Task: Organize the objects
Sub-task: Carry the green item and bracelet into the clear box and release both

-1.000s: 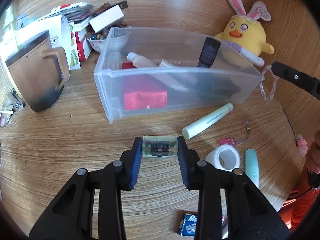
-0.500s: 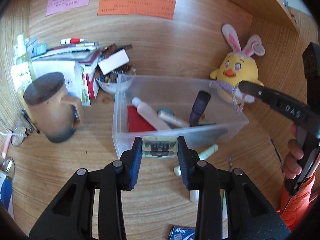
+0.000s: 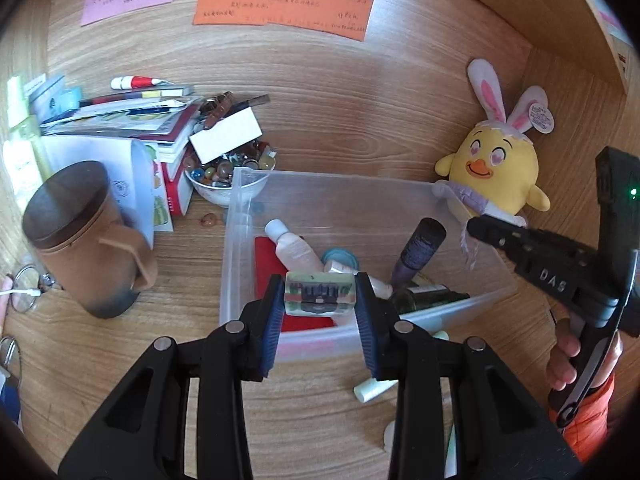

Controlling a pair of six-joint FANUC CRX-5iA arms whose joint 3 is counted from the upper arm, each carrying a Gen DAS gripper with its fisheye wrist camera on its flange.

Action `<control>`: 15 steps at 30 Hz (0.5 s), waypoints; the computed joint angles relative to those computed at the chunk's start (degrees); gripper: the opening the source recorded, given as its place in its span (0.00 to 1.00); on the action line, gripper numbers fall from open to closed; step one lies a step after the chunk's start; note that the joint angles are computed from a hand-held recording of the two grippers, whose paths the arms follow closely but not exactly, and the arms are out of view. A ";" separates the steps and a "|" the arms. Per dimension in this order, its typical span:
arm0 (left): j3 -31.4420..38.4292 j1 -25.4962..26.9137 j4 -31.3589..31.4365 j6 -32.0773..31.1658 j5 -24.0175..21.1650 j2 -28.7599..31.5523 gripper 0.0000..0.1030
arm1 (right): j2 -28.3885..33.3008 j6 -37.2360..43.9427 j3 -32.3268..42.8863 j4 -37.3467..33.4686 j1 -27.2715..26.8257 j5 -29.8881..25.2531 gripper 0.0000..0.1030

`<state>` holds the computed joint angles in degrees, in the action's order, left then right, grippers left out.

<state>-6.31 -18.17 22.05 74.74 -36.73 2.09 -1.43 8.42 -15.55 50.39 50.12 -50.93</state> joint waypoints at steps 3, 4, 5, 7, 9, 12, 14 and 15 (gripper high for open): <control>1.63 -0.24 -0.05 -0.09 -0.77 1.79 0.33 | 0.92 1.28 0.76 -2.21 -0.56 0.14 0.14; 2.23 -0.37 -0.44 0.09 -1.03 2.35 0.33 | 1.14 1.61 0.92 -2.70 -0.64 0.12 0.14; 2.72 -0.49 -0.78 0.22 -1.27 2.84 0.33 | 1.44 1.92 1.17 -3.13 -0.72 0.05 0.14; 3.65 -0.64 -1.27 0.48 -1.78 3.87 0.33 | 2.07 2.72 1.66 -4.23 -0.95 -0.15 0.14; 4.02 -0.66 -1.09 0.27 -2.09 4.56 0.33 | 2.59 4.02 2.32 -5.96 -1.23 -0.27 0.14; 4.77 -0.82 -1.32 0.28 -2.77 5.69 0.33 | 3.20 5.31 3.00 -7.42 -1.41 -0.60 0.14; 5.31 -1.13 -3.03 1.33 -2.61 5.88 0.33 | 3.60 6.34 3.49 -8.33 -1.44 -0.78 0.14; 5.58 -1.26 -3.40 1.47 -2.81 6.03 0.33 | 3.86 6.84 3.76 -8.74 -1.43 -0.87 0.14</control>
<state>-0.73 -19.43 18.65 76.21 -39.53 8.12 2.43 15.25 -11.79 41.65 48.69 -51.80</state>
